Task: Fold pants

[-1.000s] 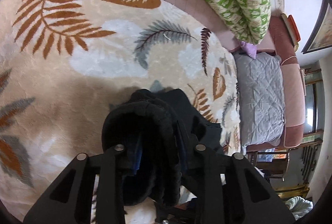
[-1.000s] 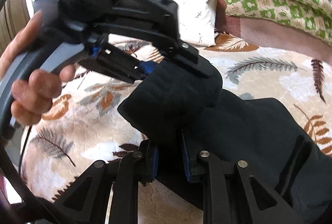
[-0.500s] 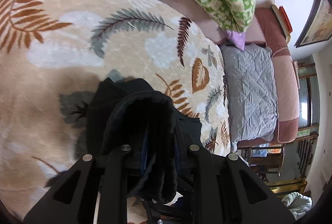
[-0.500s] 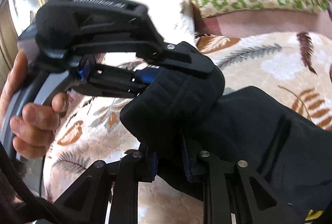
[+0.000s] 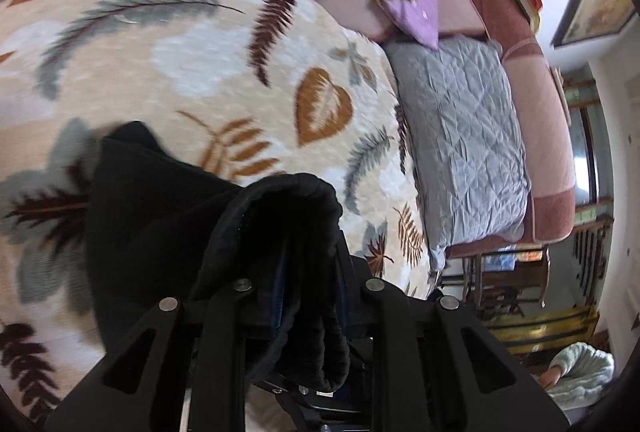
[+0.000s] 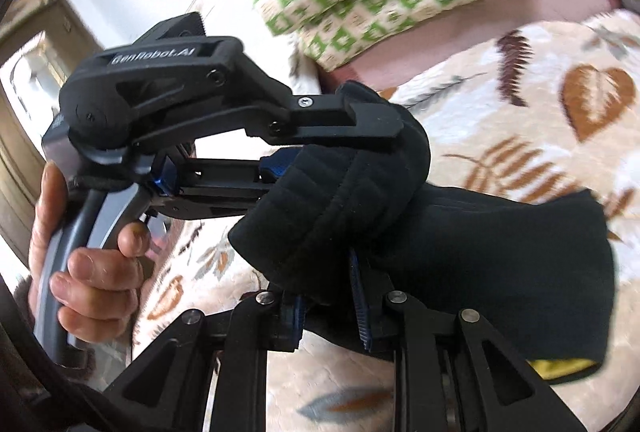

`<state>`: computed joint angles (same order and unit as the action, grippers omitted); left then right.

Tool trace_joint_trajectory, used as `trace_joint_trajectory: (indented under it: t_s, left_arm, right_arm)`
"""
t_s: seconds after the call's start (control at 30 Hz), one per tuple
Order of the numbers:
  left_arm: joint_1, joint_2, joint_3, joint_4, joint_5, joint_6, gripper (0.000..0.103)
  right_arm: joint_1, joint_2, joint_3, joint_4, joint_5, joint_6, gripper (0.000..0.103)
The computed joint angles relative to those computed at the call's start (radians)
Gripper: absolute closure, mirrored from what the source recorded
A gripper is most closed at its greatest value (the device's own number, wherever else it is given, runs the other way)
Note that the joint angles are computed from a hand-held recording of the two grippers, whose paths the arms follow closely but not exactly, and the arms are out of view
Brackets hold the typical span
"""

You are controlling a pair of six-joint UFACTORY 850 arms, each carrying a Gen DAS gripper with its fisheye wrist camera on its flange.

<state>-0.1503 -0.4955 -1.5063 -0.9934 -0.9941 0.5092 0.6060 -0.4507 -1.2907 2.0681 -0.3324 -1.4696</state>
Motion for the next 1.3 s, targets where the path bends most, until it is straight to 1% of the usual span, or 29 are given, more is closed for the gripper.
trace_joint_trajectory:
  t_s: [0.13,0.43,0.57,0.63,0.7,0.73,0.87,0.97,1.0,1.03,1.1,1.13,1.23,1.3]
  left_arm:
    - [-0.049,-0.023,-0.022,0.036,0.013,-0.034,0.085]
    - [-0.127,-0.07,-0.065,0.144,0.047,-0.141,0.085]
    - [-0.165,-0.091,-0.092,0.232,0.075,-0.206,0.085]
    - [-0.183,-0.09,-0.098,0.278,0.094,-0.23,0.084]
    - [-0.199,-0.091,-0.113,0.326,0.097,-0.251,0.082]
    - [-0.206,-0.09,-0.121,0.35,0.097,-0.261,0.081]
    - [-0.228,-0.093,-0.152,0.429,0.089,-0.305,0.08]
    - [-0.249,-0.096,-0.181,0.489,0.086,-0.334,0.08]
    - [-0.258,-0.1,-0.195,0.519,0.083,-0.349,0.08]
    - [-0.274,-0.103,-0.215,0.581,0.083,-0.385,0.08]
    - [-0.304,-0.105,-0.246,0.697,0.093,-0.45,0.08]
    - [-0.311,-0.101,-0.251,0.718,0.102,-0.456,0.08]
    - [-0.31,-0.072,-0.243,0.7,0.141,-0.438,0.08]
    - [-0.301,-0.029,-0.204,0.68,0.184,-0.425,0.08]
  right_arm:
    - [-0.052,0.04,0.092,0.092,-0.107,0.005,0.081]
    - [-0.136,0.05,0.201,0.145,-0.301,0.095,0.083]
    - [-0.172,0.042,0.251,0.173,-0.412,0.15,0.083]
    - [-0.188,0.027,0.265,0.179,-0.471,0.193,0.08]
    - [-0.205,0.011,0.286,0.198,-0.55,0.237,0.077]
    - [-0.21,0.008,0.291,0.201,-0.568,0.245,0.076]
    - [-0.222,0.017,0.304,0.188,-0.598,0.258,0.071]
    - [-0.234,0.028,0.317,0.175,-0.616,0.278,0.066]
    - [-0.24,0.035,0.328,0.178,-0.627,0.283,0.063]
    - [-0.243,0.036,0.33,0.176,-0.632,0.291,0.061]
    - [-0.253,0.036,0.341,0.183,-0.659,0.312,0.06]
    - [-0.259,0.038,0.349,0.184,-0.675,0.326,0.059]
    - [-0.276,0.055,0.36,0.148,-0.682,0.344,0.056]
    - [-0.294,0.075,0.364,0.099,-0.674,0.358,0.056]
